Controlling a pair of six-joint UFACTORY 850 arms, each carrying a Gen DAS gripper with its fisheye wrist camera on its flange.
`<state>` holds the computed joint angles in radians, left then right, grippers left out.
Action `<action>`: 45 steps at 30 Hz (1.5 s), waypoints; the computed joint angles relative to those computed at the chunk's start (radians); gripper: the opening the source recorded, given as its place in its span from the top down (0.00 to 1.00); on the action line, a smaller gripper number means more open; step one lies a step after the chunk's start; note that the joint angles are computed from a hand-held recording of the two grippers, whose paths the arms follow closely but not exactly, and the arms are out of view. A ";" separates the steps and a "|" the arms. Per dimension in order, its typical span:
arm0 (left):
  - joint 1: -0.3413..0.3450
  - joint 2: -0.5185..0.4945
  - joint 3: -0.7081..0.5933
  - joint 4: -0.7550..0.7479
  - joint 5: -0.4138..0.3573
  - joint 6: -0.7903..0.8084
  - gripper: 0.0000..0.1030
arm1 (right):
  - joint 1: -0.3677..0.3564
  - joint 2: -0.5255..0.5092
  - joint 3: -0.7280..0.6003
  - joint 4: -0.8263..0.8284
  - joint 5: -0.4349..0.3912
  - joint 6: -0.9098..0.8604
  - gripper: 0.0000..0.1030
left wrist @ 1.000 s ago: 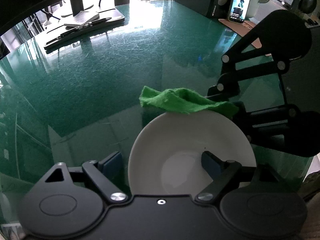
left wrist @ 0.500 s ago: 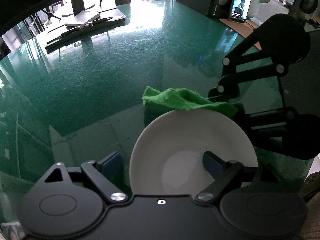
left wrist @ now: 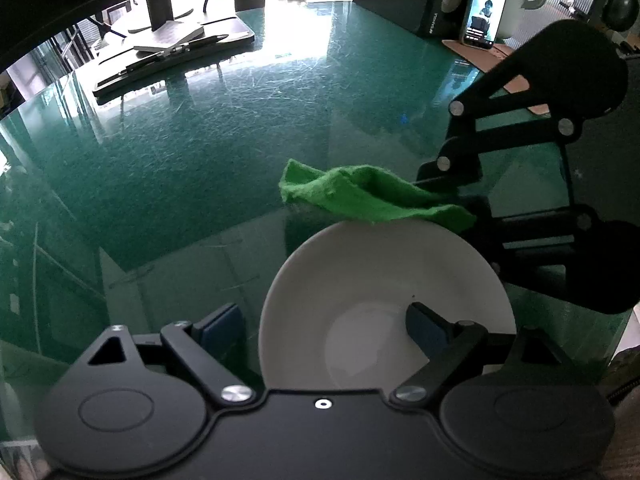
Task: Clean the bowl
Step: 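Lift the green cloth off the bowl rim with the right gripper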
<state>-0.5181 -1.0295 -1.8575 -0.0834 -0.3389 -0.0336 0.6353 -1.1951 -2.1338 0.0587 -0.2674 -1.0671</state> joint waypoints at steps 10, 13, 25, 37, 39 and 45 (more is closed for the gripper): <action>-0.003 0.002 0.005 0.010 0.010 -0.016 0.12 | -0.045 -0.043 -0.121 0.204 -0.153 0.382 0.95; -0.003 0.001 0.004 0.007 0.010 -0.012 0.12 | -0.082 -0.134 -0.288 0.337 -0.318 0.616 0.95; -0.005 0.002 0.007 0.003 0.016 0.000 0.07 | -0.187 -0.117 -0.142 0.973 -0.382 0.910 0.95; -0.005 0.000 0.005 -0.007 0.016 0.020 0.04 | -0.178 -0.120 -0.161 0.890 -0.392 1.083 0.89; -0.005 0.000 0.007 -0.008 0.018 0.021 0.04 | -0.155 -0.095 -0.151 0.681 -0.321 1.081 0.79; -0.005 0.002 0.010 -0.010 0.020 0.025 0.04 | -0.136 -0.037 -0.065 0.628 -0.165 0.926 0.48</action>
<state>-0.5231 -1.0276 -1.8480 -0.0938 -0.3188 -0.0082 0.4989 -1.2325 -2.1989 0.6872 -0.4328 -0.1411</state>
